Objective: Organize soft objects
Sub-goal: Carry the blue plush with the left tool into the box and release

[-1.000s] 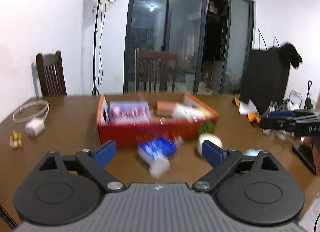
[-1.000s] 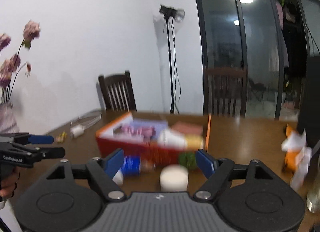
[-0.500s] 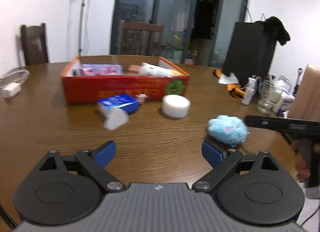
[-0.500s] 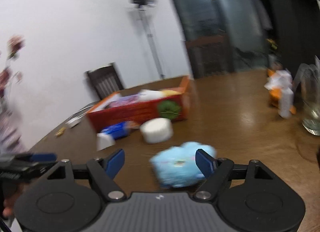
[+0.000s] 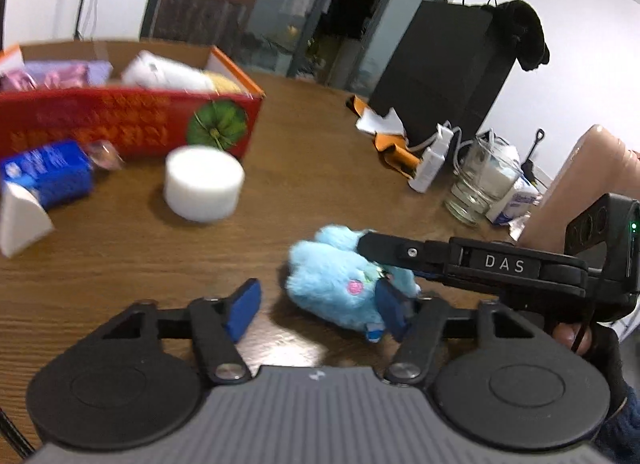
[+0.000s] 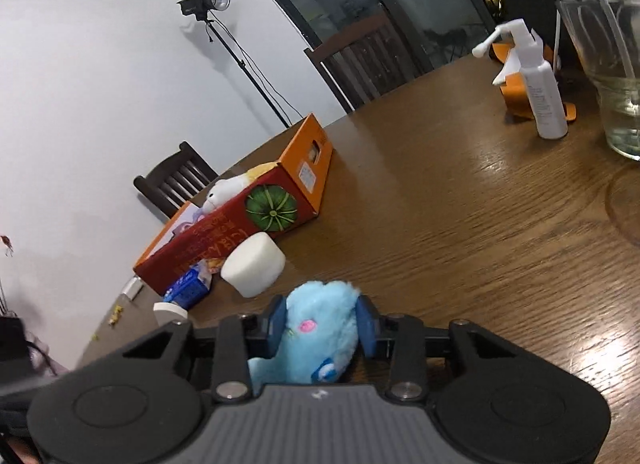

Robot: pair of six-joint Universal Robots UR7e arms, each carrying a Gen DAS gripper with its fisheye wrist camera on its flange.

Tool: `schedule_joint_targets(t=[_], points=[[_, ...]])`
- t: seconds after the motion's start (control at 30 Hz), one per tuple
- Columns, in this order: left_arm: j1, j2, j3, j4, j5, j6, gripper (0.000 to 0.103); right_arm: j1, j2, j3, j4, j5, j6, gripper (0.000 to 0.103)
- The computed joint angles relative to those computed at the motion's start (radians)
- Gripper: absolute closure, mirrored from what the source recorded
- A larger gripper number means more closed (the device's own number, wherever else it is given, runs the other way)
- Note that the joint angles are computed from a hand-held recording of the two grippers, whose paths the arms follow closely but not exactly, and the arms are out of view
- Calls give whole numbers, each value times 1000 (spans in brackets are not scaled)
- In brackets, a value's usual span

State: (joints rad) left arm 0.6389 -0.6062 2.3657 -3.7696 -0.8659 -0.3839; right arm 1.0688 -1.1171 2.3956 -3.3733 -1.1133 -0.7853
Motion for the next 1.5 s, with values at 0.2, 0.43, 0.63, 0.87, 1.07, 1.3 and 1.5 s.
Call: schedule_joint_targets(t=[0.2, 0.43, 0.63, 0.87, 1.07, 1.3, 1.5], points=[[39, 18, -3, -77, -97, 25, 56, 19, 15, -7, -12, -27, -32, 67], [42, 9, 27, -143, -122, 4, 57, 18, -11, -11, 60, -22, -2, 69], [50, -90, 75, -290, -134, 82, 59, 106, -31, -29, 106, 26, 47, 70], [157, -345, -96, -34, -95, 289, 59, 387, 117, -341, 174, -3, 144, 70], [338, -382, -330, 378, -118, 173, 59, 500, 367, -740, 420, -178, 302, 70], [449, -267, -537, 685, -130, 112, 61, 531, 547, -994, 611, -458, 372, 69], [464, -202, -596, 702, -92, 78, 58, 557, 577, -943, 329, -635, 256, 64]])
